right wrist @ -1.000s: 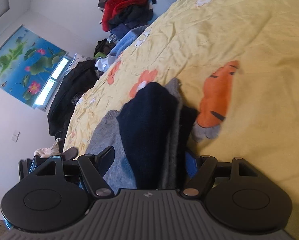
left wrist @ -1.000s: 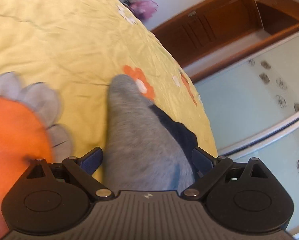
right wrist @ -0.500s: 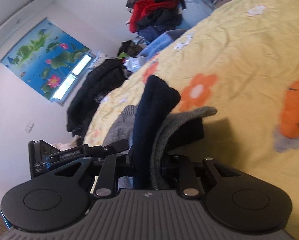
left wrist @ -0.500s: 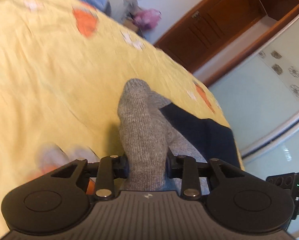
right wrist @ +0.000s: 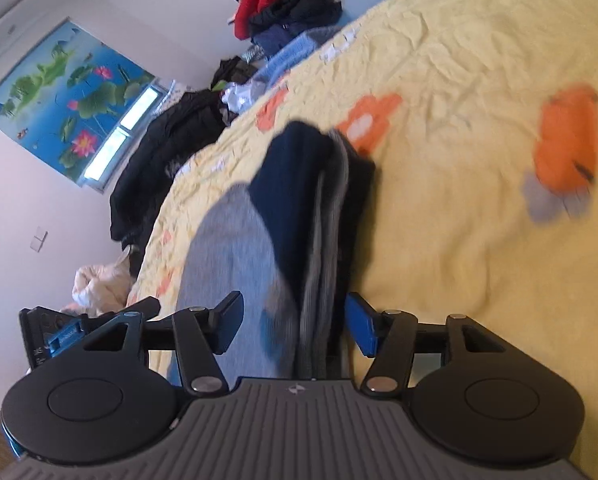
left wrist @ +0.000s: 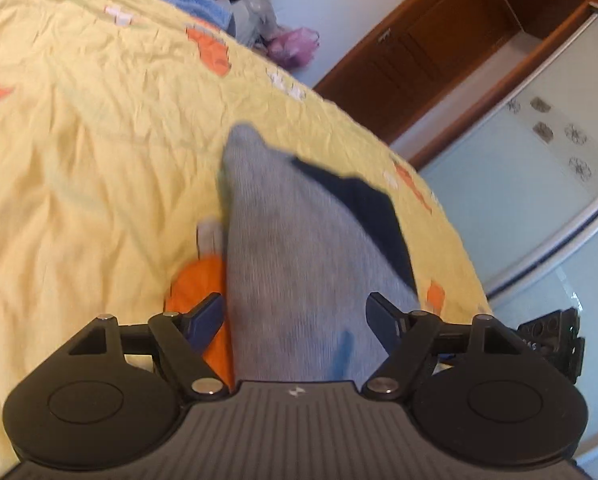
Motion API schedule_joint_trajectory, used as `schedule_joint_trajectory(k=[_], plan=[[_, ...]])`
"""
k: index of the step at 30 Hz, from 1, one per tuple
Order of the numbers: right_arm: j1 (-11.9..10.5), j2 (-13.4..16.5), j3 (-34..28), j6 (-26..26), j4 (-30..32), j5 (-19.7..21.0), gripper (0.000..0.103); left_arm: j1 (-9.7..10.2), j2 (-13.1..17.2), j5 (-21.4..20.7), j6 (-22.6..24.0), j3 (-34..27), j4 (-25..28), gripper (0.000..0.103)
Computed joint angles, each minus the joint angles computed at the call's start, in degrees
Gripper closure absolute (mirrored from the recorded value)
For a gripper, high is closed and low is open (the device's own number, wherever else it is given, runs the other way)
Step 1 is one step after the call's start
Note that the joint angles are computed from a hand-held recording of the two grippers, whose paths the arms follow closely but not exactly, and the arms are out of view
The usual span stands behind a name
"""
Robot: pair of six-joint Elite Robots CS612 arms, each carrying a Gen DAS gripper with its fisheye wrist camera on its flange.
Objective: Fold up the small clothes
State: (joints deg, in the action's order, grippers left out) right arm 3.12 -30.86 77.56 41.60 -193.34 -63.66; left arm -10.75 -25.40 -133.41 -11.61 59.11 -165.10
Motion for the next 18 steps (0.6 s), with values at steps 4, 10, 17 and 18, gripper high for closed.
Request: schedule_joint_trajectory(k=[4, 10, 17, 18], plan=[[0.68, -1.20, 2.51, -2.89, 1.82, 2.61, 0.042, -0.41, -1.57, -2.14, 4.28, 3.59, 2.66, 0.033], [1.32, -1.88, 2.65, -5.96, 2.29, 4.47, 0.083, -0.73, -3.29, 2.35, 6.48, 3.88, 6.89, 0.089], [1.80, -3.04, 4.70, -8.62, 4.58, 1.37, 0.071, -1.74, -6.81, 11.72, 12.51, 10.45, 0.65, 0.077], [1.62, -3.22, 5.22, -7.04, 2.35, 0.79, 0.069, -1.71, -7.54, 12.81, 12.11, 11.98, -3.82, 0.077]])
